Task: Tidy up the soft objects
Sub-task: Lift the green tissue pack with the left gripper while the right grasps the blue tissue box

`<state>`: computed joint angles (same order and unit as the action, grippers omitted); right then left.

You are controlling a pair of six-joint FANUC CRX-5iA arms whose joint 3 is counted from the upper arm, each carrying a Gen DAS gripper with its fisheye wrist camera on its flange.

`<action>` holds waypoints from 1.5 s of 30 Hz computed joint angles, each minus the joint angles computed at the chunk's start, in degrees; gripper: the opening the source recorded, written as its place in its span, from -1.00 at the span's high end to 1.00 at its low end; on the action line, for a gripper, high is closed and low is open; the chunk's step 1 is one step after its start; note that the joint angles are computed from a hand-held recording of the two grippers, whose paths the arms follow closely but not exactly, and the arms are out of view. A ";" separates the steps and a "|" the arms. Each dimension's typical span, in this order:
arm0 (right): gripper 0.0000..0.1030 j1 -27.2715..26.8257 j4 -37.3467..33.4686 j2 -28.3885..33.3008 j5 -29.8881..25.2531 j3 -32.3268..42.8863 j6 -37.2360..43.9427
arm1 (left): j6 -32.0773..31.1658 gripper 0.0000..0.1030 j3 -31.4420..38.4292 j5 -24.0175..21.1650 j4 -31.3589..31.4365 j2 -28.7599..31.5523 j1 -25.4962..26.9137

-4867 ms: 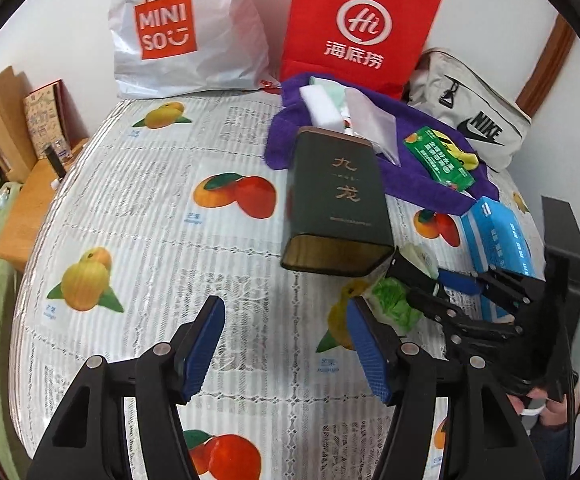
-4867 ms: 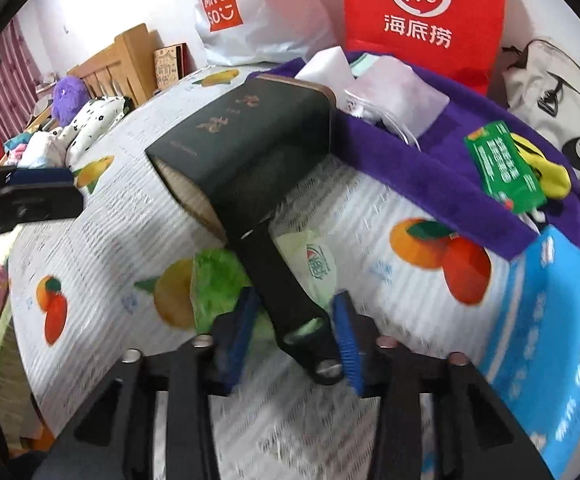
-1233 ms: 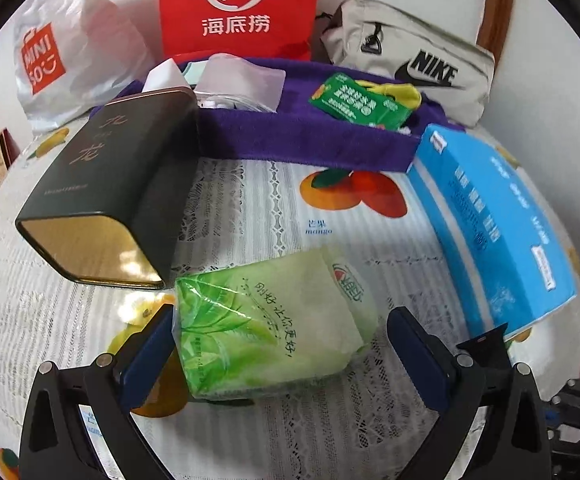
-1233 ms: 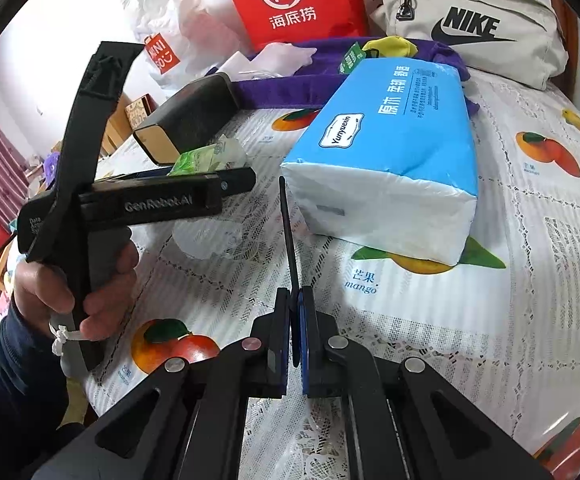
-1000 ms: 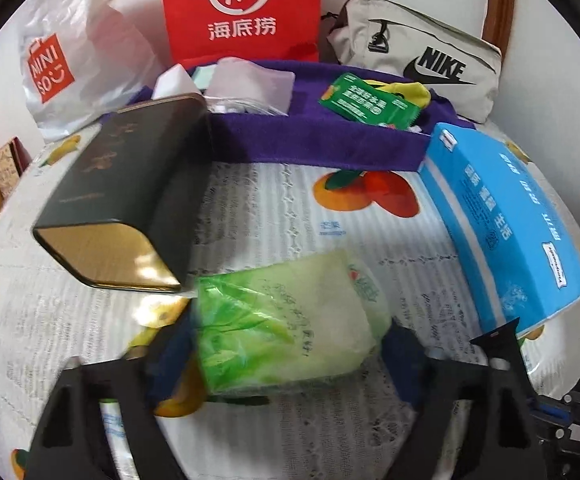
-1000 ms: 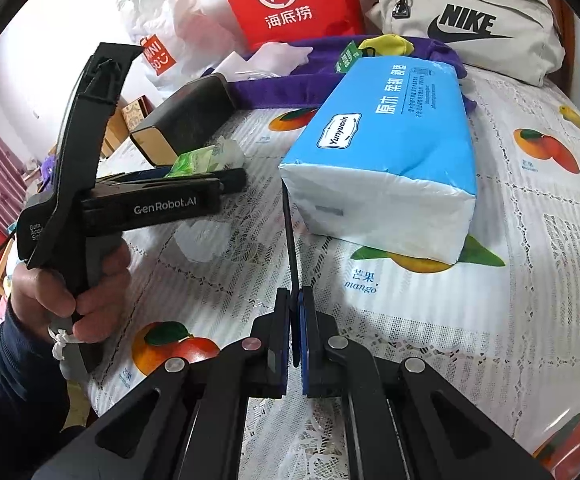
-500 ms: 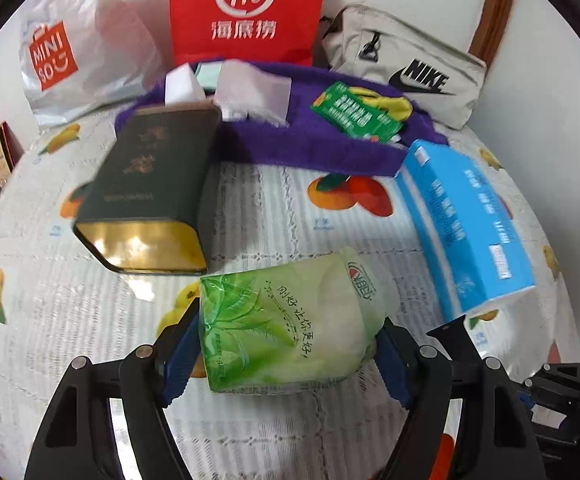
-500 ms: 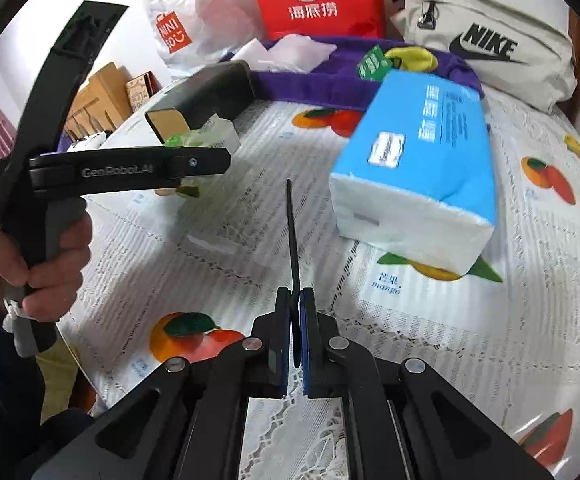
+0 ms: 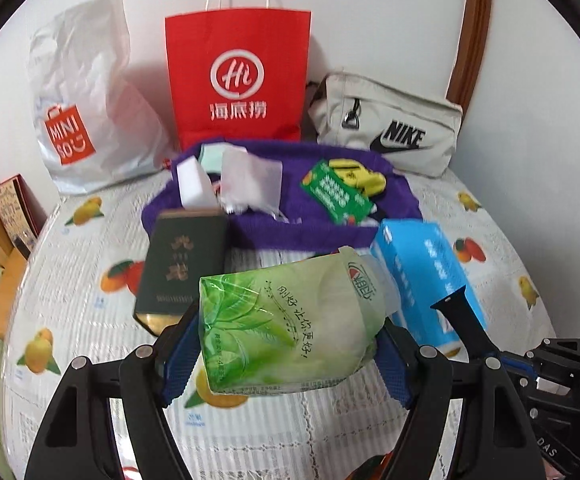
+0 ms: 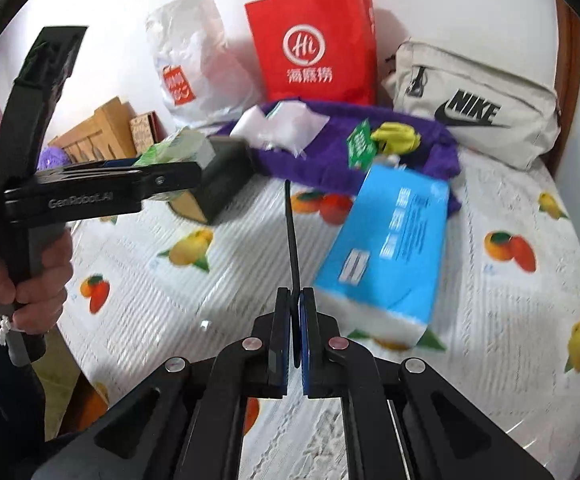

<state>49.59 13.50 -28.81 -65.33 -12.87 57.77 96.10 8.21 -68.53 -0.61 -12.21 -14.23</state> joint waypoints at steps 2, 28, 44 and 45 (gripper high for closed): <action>0.91 -1.57 -0.19 1.41 0.48 1.28 0.48 | 0.39 -0.46 1.40 -0.28 -1.23 0.63 -0.26; 0.90 -17.78 -8.84 17.73 2.78 15.92 13.54 | -3.35 -0.46 13.90 -1.26 -0.26 12.54 3.70; 0.36 -14.35 -2.56 18.70 2.03 11.14 16.15 | -5.25 -0.47 12.06 -1.29 3.25 13.66 4.25; 0.51 -14.24 -2.13 18.71 2.18 11.00 16.04 | -5.22 -0.47 12.05 -1.39 3.19 13.66 4.28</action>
<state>35.35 11.37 -10.10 -63.15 -1.87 73.80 90.88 20.27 -69.92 2.58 1.45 -9.95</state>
